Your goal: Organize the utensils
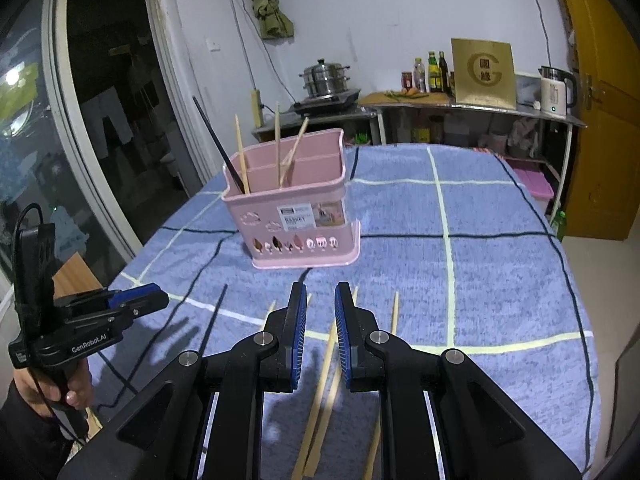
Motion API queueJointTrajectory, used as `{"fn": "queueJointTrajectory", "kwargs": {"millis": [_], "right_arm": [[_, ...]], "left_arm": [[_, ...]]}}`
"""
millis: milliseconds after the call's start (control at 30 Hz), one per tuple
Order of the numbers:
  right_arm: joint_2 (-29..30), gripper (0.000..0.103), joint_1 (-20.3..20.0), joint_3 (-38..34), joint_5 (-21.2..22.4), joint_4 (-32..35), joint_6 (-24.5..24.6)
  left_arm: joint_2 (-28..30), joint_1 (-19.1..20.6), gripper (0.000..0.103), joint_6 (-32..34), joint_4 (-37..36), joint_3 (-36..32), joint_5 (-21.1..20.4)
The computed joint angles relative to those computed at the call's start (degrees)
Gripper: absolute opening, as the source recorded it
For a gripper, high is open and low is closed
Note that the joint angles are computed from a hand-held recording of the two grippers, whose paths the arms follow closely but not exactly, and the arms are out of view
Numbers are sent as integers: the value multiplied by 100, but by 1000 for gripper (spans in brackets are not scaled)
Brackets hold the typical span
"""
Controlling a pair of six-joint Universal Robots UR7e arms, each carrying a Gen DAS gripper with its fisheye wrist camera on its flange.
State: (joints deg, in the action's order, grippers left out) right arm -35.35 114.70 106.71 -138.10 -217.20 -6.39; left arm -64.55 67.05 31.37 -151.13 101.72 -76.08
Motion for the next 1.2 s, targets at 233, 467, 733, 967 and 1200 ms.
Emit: {"fn": "queueJointTrajectory", "kwargs": {"millis": [233,467,733,967,1200], "right_arm": [[6,15,-207,-37,81,513,271],[53,15,-377,-155,192,1039,385],[154,15,-510,-375,198,1530,452],[256,15,-587,-621,62,1962,463],[293,15,-666,-745,25,2276,574]], "left_arm": [[325,71,21,-179,214,-230,290],[603,126,21,-356,387,-449,555],[802,153,21,-451,509,-624,690],[886,171,21,-473,553,-703,699],[916,187,21,-489,540,-742,673]]}}
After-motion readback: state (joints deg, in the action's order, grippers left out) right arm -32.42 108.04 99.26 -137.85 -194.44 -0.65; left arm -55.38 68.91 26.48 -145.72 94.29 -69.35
